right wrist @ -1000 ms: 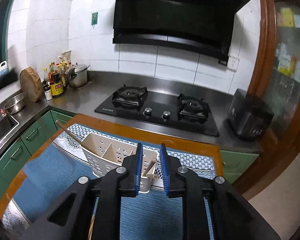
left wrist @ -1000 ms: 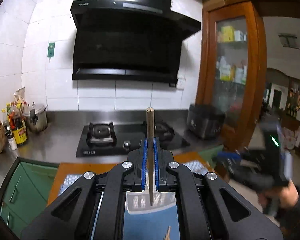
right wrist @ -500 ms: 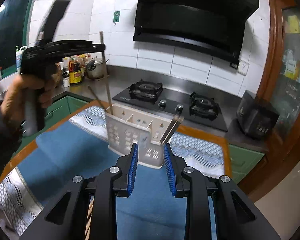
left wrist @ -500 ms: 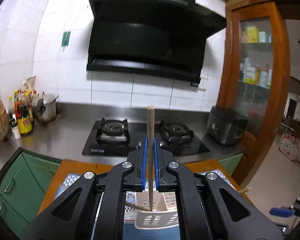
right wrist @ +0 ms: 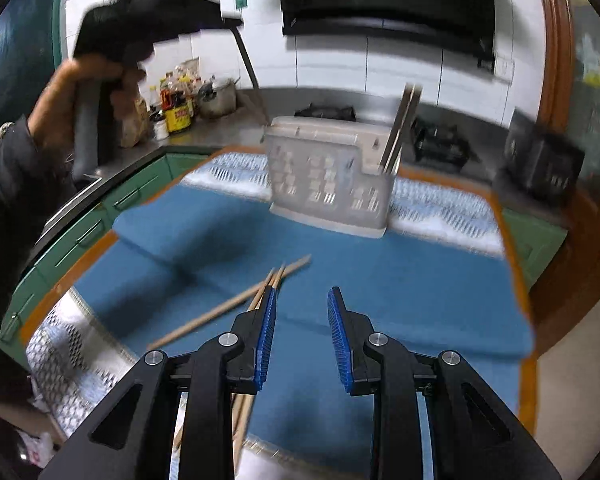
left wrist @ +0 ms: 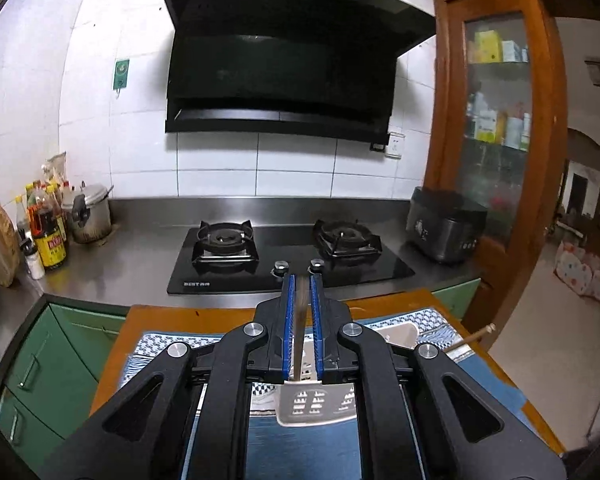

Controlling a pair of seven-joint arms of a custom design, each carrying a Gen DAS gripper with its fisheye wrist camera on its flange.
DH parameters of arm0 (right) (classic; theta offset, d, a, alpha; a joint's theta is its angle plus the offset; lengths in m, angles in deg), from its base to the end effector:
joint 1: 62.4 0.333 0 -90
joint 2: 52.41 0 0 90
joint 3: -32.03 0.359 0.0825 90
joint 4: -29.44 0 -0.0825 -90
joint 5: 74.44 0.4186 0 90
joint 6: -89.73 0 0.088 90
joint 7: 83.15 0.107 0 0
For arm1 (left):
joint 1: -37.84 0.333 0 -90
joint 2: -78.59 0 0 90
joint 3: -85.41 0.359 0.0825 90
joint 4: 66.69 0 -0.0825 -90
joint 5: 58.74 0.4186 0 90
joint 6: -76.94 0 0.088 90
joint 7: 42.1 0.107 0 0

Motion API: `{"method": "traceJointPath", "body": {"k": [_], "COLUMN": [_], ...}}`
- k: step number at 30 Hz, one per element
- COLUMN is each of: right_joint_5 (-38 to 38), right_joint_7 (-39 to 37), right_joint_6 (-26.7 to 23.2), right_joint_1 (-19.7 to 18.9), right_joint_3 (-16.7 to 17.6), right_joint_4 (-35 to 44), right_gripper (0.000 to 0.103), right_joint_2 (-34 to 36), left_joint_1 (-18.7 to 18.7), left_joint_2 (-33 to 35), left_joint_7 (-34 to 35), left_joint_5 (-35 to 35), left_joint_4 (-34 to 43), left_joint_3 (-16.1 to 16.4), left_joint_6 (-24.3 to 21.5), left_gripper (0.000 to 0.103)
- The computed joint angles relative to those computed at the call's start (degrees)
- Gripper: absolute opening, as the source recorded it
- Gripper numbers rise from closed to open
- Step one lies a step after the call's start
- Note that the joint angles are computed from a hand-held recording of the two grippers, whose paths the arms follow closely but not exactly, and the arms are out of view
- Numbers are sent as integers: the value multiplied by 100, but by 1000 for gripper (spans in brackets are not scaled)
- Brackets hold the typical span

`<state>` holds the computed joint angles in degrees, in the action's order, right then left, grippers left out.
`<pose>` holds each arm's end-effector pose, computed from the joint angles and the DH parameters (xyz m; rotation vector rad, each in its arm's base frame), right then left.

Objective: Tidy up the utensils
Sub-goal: 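Open the right tool over the holder while the left tool releases its chopstick into it, then return to the chopsticks and close the right tool on one while the left grasps another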

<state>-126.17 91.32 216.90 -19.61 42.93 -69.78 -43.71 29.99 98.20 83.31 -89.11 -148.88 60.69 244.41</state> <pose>0.4301 0.5290 0.5657 -1.6331 1.8061 -0.7431 0.6803 -0.3185 0.6804 -1.0348 2.0181 -1.4823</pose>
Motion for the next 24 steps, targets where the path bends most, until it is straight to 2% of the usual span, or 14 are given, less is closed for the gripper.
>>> {"method": "traceJointPath", "body": {"k": [5, 10, 15, 18, 24], "right_joint_5": [160, 273, 390, 446, 576], "right_joint_7": [582, 925, 1229, 1317, 1459], "right_joint_6": [204, 177, 349, 245, 318], "right_joint_1": [116, 299, 428, 524, 613], "right_joint_3": [85, 143, 139, 139, 102], "right_joint_4": [-245, -299, -438, -425, -514], "right_gripper": [27, 27, 27, 24, 18], "right_joint_2": [27, 144, 232, 320, 412], "left_joint_1": [354, 720, 666, 491, 99], "left_joint_2": [-501, -1264, -1994, -2319, -2721], "left_joint_7": [677, 2152, 3145, 3500, 3682], "left_joint_5": [-707, -2367, -3579, -3928, -4125], "left_joint_4": [-610, -1408, -2268, -2775, -3636], "left_joint_3": [-245, -418, -82, 178, 651], "left_joint_6": [35, -54, -468, -592, -781], "left_gripper": [8, 8, 9, 9, 9]}}
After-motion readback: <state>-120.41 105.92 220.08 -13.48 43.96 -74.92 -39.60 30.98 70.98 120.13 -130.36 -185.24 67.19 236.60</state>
